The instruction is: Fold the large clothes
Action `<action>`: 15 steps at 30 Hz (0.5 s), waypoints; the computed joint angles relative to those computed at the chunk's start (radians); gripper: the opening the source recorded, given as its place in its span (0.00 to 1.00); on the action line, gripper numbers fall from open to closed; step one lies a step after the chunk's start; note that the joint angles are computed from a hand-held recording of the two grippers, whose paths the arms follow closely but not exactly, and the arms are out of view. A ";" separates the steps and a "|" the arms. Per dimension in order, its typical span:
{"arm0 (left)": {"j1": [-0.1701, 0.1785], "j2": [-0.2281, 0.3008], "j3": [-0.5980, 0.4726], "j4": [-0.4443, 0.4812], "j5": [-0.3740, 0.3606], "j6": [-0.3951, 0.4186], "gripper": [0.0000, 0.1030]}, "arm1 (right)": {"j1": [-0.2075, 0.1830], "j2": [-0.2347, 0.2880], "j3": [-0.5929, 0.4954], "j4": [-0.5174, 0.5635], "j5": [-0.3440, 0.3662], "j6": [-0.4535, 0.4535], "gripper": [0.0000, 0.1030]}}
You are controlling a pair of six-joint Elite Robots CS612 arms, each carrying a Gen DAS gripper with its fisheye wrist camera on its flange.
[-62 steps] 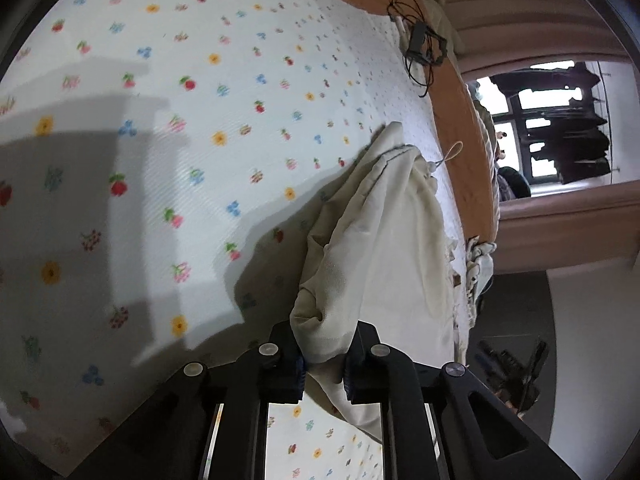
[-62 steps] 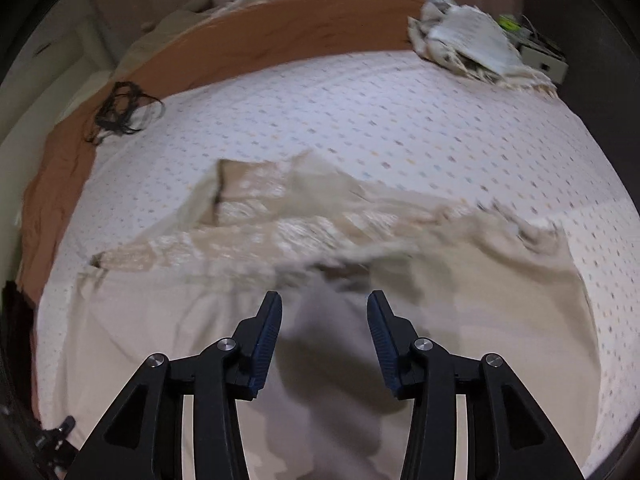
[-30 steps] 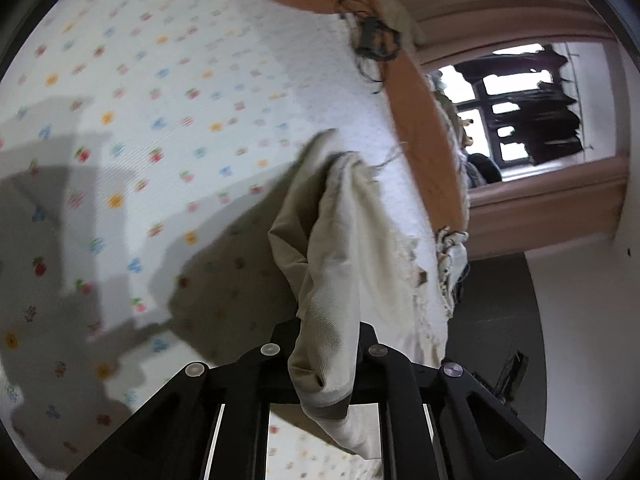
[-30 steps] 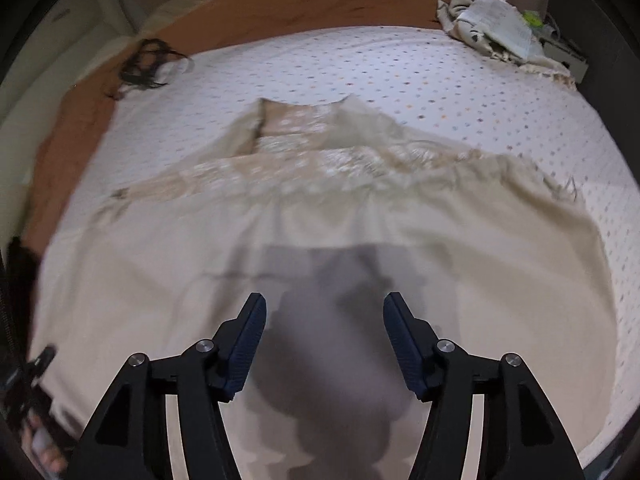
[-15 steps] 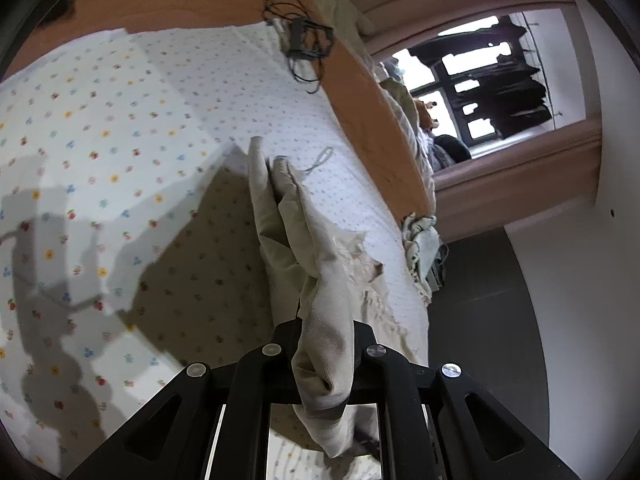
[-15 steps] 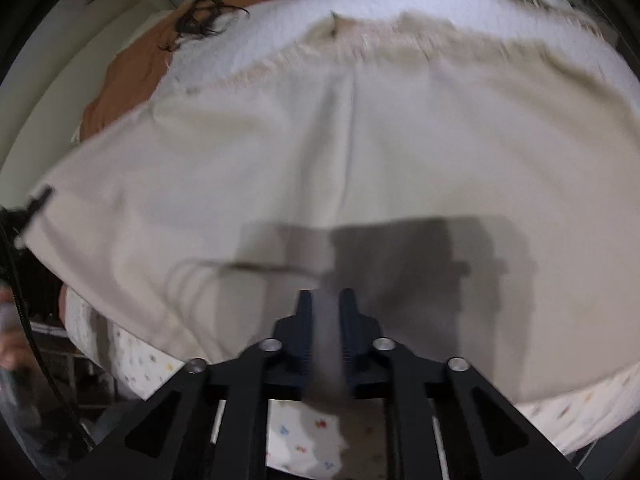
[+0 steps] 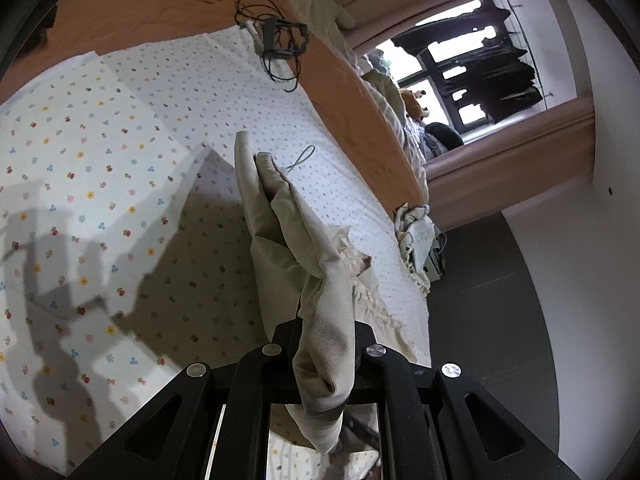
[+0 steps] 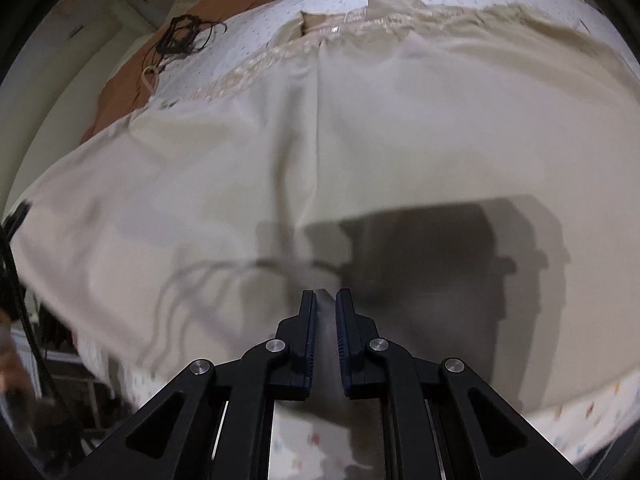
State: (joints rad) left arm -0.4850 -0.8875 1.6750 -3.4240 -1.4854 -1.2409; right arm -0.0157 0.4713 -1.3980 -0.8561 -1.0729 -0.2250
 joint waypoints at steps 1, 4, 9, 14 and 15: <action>0.002 0.001 -0.002 0.000 -0.004 0.001 0.10 | 0.002 -0.003 0.013 -0.013 -0.001 0.010 0.11; 0.006 0.003 -0.014 0.008 -0.017 0.009 0.10 | 0.011 -0.023 0.075 -0.072 0.001 0.039 0.11; 0.009 0.009 -0.033 0.000 -0.038 0.040 0.10 | 0.017 -0.051 0.172 -0.179 0.023 0.104 0.11; 0.009 0.015 -0.069 -0.005 -0.069 0.084 0.10 | 0.018 -0.077 0.248 -0.263 0.049 0.091 0.11; 0.007 0.015 -0.077 -0.003 -0.074 0.097 0.10 | 0.017 -0.081 0.249 -0.258 0.044 0.096 0.11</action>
